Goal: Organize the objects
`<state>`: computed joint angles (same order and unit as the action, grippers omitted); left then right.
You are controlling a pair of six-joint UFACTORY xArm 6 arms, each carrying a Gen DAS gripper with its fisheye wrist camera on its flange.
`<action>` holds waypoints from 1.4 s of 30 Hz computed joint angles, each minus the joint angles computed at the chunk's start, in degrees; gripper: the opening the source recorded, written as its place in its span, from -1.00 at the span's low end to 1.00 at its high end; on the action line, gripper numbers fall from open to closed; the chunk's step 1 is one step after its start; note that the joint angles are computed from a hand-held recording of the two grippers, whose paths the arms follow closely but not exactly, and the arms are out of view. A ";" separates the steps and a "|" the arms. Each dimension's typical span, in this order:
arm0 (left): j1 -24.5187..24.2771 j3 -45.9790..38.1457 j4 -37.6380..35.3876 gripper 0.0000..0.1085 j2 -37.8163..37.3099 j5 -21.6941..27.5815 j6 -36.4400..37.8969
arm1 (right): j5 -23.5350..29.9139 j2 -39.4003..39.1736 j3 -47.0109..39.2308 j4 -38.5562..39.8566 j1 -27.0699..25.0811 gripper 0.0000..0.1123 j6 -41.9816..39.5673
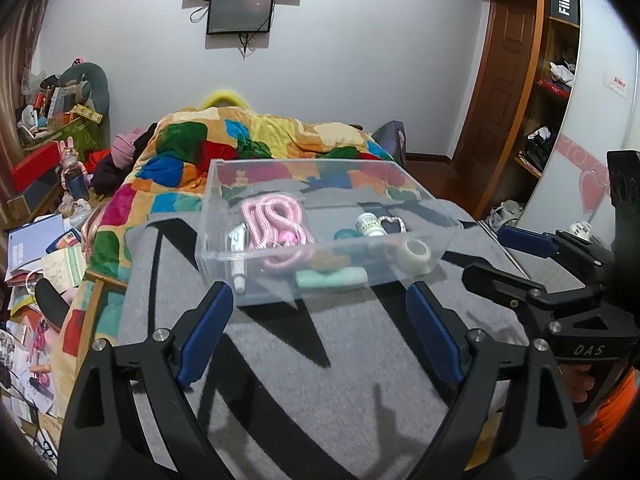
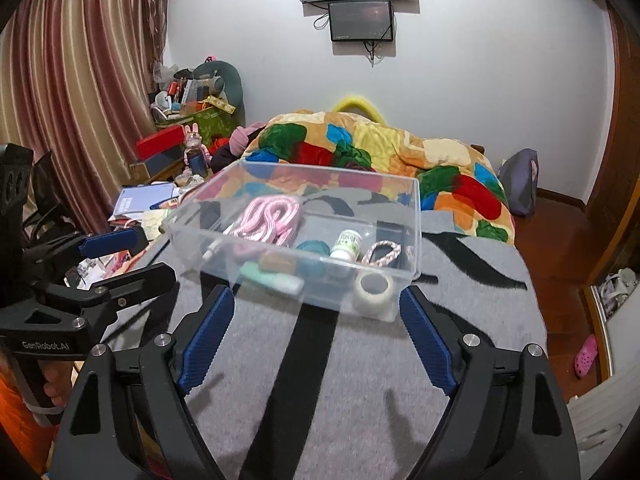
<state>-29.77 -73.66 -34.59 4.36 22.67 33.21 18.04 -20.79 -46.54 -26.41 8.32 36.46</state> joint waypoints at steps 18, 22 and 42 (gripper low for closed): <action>-0.27 0.57 -0.02 0.64 0.04 0.35 -0.59 | 0.24 -1.20 1.46 -1.06 0.38 0.47 0.92; -0.32 0.42 -0.25 0.64 0.15 0.23 -0.57 | 0.11 -1.19 1.49 -0.97 0.34 0.47 0.79; -0.30 0.51 -0.16 0.64 0.02 0.35 -0.64 | -0.04 -1.38 1.82 -0.62 0.24 0.47 0.47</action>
<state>-30.07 -73.16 -34.76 4.37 23.03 32.57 18.00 -22.17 -44.72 -27.04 8.56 36.92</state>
